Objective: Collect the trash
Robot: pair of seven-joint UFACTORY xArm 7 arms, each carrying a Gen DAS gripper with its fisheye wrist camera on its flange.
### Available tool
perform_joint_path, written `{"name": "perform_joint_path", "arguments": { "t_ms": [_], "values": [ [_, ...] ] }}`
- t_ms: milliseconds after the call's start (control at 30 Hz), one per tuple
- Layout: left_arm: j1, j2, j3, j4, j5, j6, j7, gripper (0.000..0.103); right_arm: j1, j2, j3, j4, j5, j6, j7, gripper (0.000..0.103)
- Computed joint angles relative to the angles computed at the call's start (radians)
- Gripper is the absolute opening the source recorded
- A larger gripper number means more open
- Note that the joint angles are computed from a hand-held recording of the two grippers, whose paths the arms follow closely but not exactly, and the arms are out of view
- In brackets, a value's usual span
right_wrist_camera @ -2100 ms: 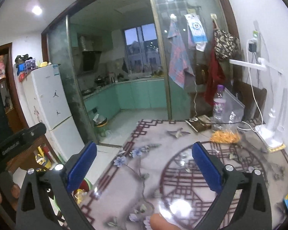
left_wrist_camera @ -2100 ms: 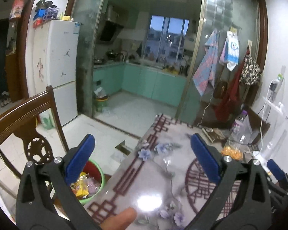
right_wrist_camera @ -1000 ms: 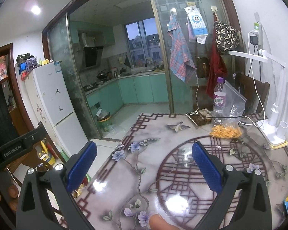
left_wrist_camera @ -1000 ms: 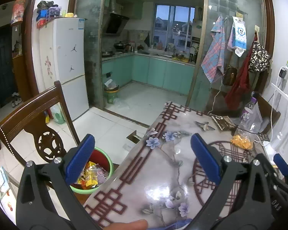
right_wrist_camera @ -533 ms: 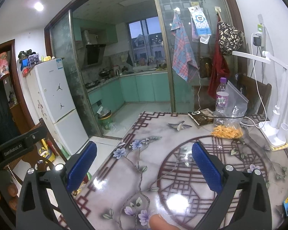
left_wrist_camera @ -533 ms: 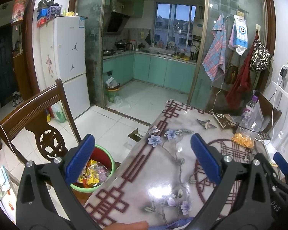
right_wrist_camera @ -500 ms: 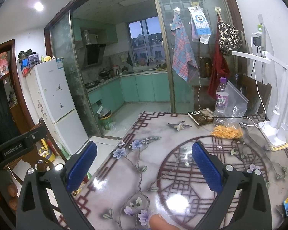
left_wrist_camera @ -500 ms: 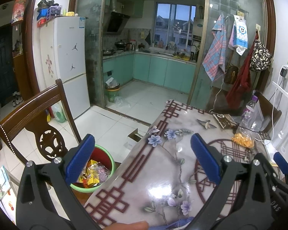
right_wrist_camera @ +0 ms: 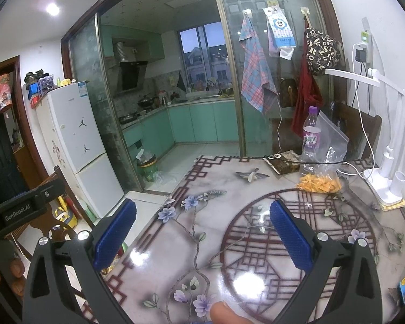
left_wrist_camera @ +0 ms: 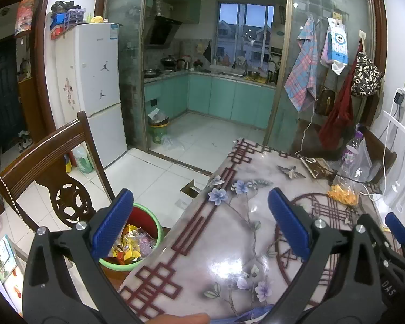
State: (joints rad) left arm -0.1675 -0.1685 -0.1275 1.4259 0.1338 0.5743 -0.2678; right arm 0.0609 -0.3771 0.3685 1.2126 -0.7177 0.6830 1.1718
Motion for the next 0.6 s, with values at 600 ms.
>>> {"name": "perform_joint_path", "arguments": {
  "t_ms": [600],
  "values": [
    [-0.061,0.134,-0.021,0.031,0.023,0.044,0.066,0.098,-0.03,-0.068,-0.05,-0.16,0.068,0.039,0.005,0.096]
  ]
}}
